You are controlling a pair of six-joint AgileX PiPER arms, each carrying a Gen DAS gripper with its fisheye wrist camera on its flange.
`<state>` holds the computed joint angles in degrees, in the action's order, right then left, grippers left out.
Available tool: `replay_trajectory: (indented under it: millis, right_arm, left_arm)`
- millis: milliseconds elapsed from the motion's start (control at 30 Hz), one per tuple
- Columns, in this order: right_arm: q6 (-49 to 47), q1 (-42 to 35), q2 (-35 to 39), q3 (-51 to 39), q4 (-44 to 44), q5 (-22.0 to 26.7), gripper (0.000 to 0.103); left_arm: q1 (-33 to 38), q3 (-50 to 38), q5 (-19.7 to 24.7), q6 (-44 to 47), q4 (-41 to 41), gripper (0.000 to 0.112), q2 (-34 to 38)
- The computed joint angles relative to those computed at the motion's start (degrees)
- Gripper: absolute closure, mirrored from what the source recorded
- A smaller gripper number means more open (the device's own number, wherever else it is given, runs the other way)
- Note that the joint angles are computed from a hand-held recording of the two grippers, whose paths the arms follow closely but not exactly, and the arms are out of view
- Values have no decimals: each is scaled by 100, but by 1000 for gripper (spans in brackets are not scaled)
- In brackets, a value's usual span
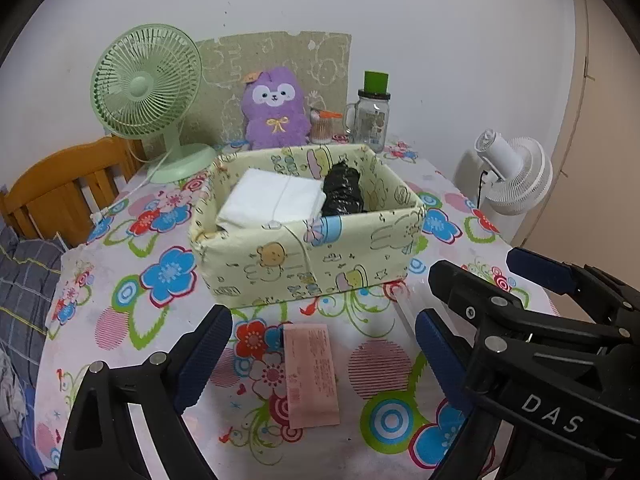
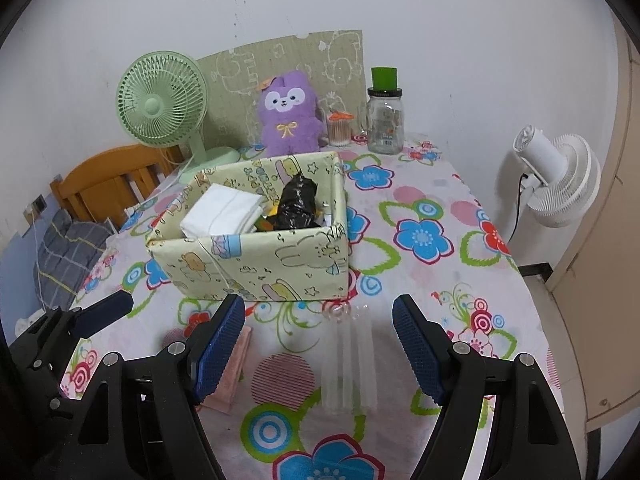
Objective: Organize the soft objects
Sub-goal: 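Withdraw both grippers from the box toward the pink package and clear tubes, then lower the left gripper around the pink package while the right gripper closes around the clear tubes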
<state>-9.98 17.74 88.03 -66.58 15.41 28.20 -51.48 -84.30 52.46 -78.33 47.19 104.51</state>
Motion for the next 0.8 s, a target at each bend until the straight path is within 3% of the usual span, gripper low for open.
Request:
replay_trajectory:
  millis: [400,800]
  right_arm:
    - [-301,-79,223,348,229,-410,24]
    - [-330,-158,734,204,315,-394,24]
  left_arm:
    - [127,186,-385,-63,-128,19,236]
    - [488,338,-828,130,-662,25,481]
